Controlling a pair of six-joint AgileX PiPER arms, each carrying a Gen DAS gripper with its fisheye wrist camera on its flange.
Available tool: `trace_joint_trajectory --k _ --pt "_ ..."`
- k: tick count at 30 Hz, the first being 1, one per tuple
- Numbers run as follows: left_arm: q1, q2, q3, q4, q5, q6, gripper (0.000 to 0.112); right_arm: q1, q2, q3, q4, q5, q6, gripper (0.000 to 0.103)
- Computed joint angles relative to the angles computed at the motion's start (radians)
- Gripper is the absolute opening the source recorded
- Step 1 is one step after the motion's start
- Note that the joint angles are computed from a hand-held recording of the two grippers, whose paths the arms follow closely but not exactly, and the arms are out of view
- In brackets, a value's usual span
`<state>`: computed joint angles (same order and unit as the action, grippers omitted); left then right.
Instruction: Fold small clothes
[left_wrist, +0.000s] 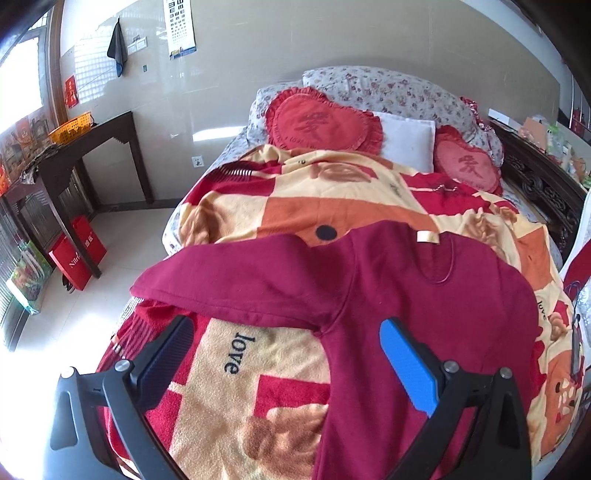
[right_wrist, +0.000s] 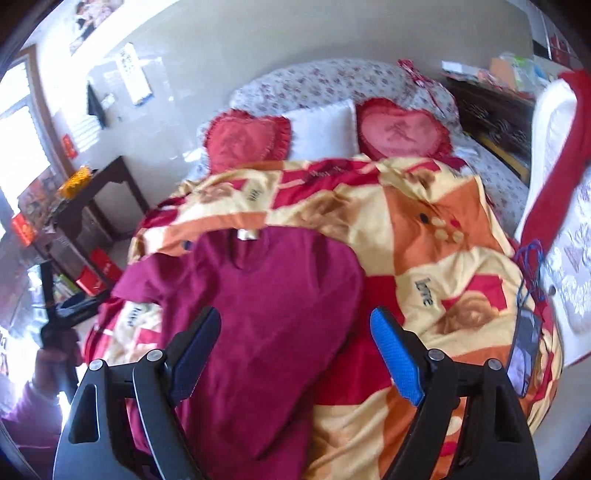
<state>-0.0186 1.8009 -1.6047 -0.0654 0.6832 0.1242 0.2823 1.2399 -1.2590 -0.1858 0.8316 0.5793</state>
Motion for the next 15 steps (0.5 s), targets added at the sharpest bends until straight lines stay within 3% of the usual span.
trace_joint_trajectory --k 8,15 --pt "-0.032 -0.011 0.007 -0.002 -0.003 -0.004 0.103 0.145 0.111 -0.142 -0.089 0.081 0.059 0.069" --pt "-0.067 0.019 0.011 0.063 -0.017 -0.075 0.103 0.212 0.338 -0.154 -0.217 -0.028 0.238 0.069"
